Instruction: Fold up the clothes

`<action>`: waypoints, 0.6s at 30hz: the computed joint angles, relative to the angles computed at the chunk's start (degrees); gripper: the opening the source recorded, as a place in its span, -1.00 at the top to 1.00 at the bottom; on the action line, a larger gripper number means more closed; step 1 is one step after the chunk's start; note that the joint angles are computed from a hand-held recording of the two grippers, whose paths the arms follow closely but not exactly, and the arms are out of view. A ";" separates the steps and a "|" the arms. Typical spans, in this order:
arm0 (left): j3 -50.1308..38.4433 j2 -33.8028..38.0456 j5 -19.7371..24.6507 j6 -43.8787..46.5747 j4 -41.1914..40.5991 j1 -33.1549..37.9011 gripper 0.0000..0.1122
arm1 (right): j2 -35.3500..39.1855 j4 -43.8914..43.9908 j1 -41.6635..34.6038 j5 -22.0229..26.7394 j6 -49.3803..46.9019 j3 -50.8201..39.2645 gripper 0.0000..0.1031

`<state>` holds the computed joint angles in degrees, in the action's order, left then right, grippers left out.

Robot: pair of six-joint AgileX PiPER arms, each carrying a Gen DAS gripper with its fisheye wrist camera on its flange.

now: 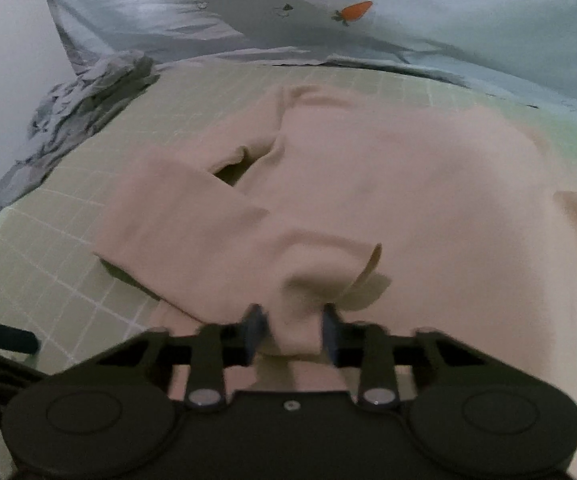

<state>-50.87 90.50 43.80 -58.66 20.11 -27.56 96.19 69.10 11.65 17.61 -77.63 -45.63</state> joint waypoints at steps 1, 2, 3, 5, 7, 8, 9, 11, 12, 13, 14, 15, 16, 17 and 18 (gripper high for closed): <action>-0.86 0.43 1.09 -0.13 -0.20 -0.16 -0.74 | 0.26 -0.39 -1.28 2.50 -0.49 -0.64 0.83; -1.80 0.98 1.95 -0.12 -0.53 -0.17 -0.73 | 0.24 -0.10 -2.69 3.49 -2.10 -1.17 0.84; -2.61 0.83 3.05 -1.20 -0.17 -0.62 -0.73 | -0.48 1.03 -3.16 2.99 -4.29 -0.87 0.85; -4.17 0.25 5.41 -4.68 1.54 -2.23 -0.73 | -2.10 5.26 -5.88 4.55 -10.28 -0.67 0.85; -6.18 -0.04 8.31 -9.63 3.92 -4.77 -0.74 | -3.49 8.14 -10.67 8.72 -14.83 -1.63 0.85; -7.67 0.40 9.77 -12.11 4.64 -6.06 -0.73 | -3.96 8.59 -13.24 10.89 -16.24 -2.51 0.85; -9.18 0.89 11.15 -14.69 5.17 -7.52 -0.73 | -4.48 8.01 -16.12 13.02 -17.64 -3.38 0.85; -13.17 2.99 14.05 -18.85 5.23 -10.64 -0.73 | -4.25 7.01 -21.38 16.78 -19.51 -6.27 0.85; -15.99 4.82 16.37 -20.59 5.57 -12.65 -0.73 | -3.57 6.74 -24.34 18.95 -19.94 -7.74 0.85; -19.21 7.22 18.63 -21.88 6.51 -14.99 -0.73 | -2.45 5.77 -26.91 21.12 -19.21 -9.42 0.85; -22.69 9.79 20.96 -22.79 7.42 -17.20 -0.74 | -0.83 4.72 -29.96 23.99 -18.41 -11.22 0.85; -25.33 11.88 22.19 -23.23 7.80 -18.83 -0.74 | 0.90 3.62 -32.81 26.68 -17.48 -13.21 0.85; -27.74 13.95 22.25 -23.73 7.28 -19.87 -0.74 | 2.30 2.17 -34.95 28.03 -17.37 -14.52 0.85; -30.30 16.09 22.24 -24.15 6.64 -20.79 -0.74 | 3.77 0.68 -37.00 29.33 -17.18 -15.99 0.85; -32.21 17.88 21.77 -25.13 5.63 -21.49 -0.74 | 5.43 -1.44 -38.82 30.64 -16.81 -17.80 0.85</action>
<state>-83.08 108.38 65.57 -83.79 25.74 -49.05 101.62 67.66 -27.17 48.25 -94.45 -63.43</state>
